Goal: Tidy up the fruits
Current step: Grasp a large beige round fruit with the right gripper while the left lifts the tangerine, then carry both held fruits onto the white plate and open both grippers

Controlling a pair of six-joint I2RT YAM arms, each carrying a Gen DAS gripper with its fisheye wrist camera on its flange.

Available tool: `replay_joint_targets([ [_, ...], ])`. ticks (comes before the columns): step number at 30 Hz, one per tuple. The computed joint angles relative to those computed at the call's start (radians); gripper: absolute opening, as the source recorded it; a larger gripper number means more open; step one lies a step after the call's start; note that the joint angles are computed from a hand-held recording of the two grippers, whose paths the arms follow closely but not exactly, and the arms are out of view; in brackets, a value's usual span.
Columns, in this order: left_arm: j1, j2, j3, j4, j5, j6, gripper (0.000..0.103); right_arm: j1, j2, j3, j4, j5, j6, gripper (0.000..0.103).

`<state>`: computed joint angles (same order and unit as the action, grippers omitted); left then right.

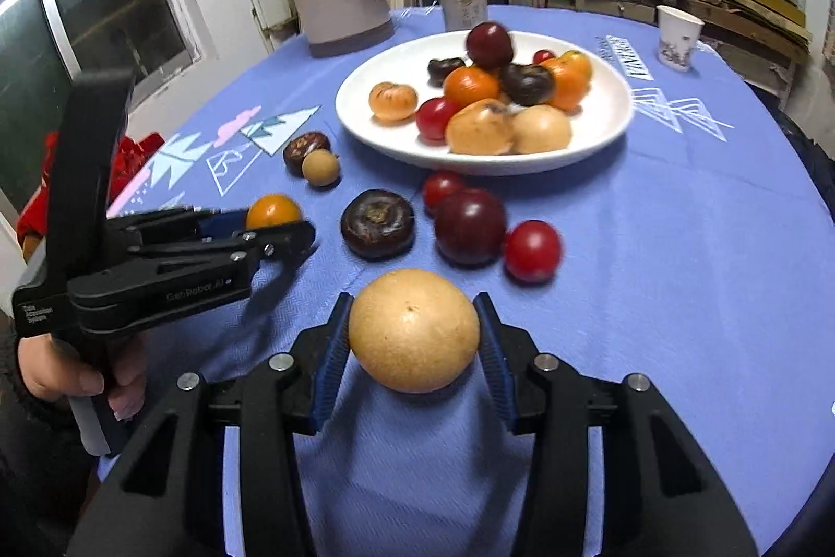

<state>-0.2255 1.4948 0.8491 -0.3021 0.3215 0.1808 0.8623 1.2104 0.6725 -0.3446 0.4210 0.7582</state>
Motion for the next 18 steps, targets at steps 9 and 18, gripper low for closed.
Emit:
replay_joint_targets([
  [9, 0.013, -0.219, -0.064, -0.067, 0.009, 0.077, 0.038, 0.023, -0.192, -0.030, -0.081, 0.066, -0.004, 0.045],
  [18, -0.018, -0.247, 0.065, -0.124, 0.004, 0.093, 0.038, -0.091, -0.227, 0.049, -0.129, 0.015, -0.139, 0.045],
])
